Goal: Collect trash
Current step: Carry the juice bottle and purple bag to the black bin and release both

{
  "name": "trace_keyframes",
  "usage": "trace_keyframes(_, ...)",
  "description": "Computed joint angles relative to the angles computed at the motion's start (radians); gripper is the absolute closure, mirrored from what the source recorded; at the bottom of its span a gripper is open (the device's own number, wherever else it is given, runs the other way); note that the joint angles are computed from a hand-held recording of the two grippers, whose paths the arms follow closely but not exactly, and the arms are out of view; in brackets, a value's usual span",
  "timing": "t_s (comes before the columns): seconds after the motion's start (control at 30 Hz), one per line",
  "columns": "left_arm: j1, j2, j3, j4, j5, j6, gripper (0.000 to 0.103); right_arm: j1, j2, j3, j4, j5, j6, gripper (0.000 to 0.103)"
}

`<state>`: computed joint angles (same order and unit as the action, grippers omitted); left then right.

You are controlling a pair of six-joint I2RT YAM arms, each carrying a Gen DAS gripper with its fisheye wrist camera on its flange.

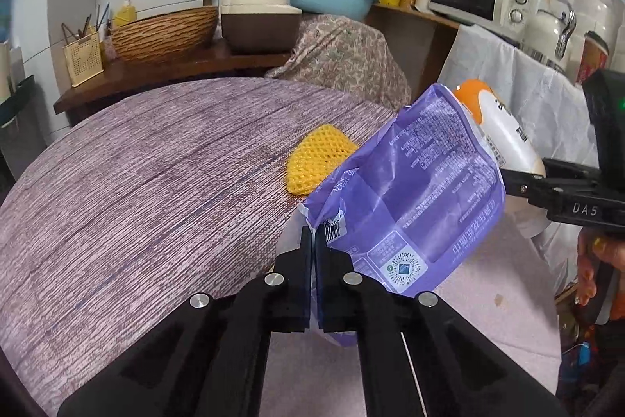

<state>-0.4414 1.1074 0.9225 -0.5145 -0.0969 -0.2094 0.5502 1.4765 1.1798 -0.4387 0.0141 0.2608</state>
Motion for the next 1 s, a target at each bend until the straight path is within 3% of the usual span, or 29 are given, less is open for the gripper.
trace_keyframes(0.17, -0.022, -0.148, -0.061, -0.034, -0.027, -0.052, 0.1, 0.011, -0.103, -0.102, 0.047, -0.037, 0.027, 0.041)
trace_keyframes(0.33, -0.058, -0.278, -0.098, -0.094, -0.031, -0.11, 0.1, -0.025, -0.234, -0.235, 0.108, -0.152, 0.054, 0.041)
trace_keyframes(0.5, -0.151, -0.334, -0.104, -0.135, -0.09, -0.147, 0.1, -0.058, -0.406, -0.362, 0.09, -0.149, 0.067, 0.041)
trace_keyframes(0.6, -0.24, -0.302, -0.091, -0.127, -0.128, -0.175, 0.1, -0.101, -0.507, -0.434, 0.066, -0.154, 0.064, 0.041)
trace_keyframes(0.73, -0.331, -0.253, -0.082, -0.082, -0.161, -0.21, 0.1, -0.22, -0.604, -0.52, 0.055, -0.293, 0.054, 0.041)
trace_keyframes(0.9, -0.47, -0.135, -0.039, -0.018, -0.242, -0.235, 0.1, -0.238, -0.719, -0.591, 0.008, -0.209, 0.067, 0.041)
trace_keyframes(1.0, -0.521, -0.006, 0.019, 0.025, -0.221, -0.247, 0.1, -0.3, -0.786, -0.627, -0.027, -0.189, 0.063, 0.041)
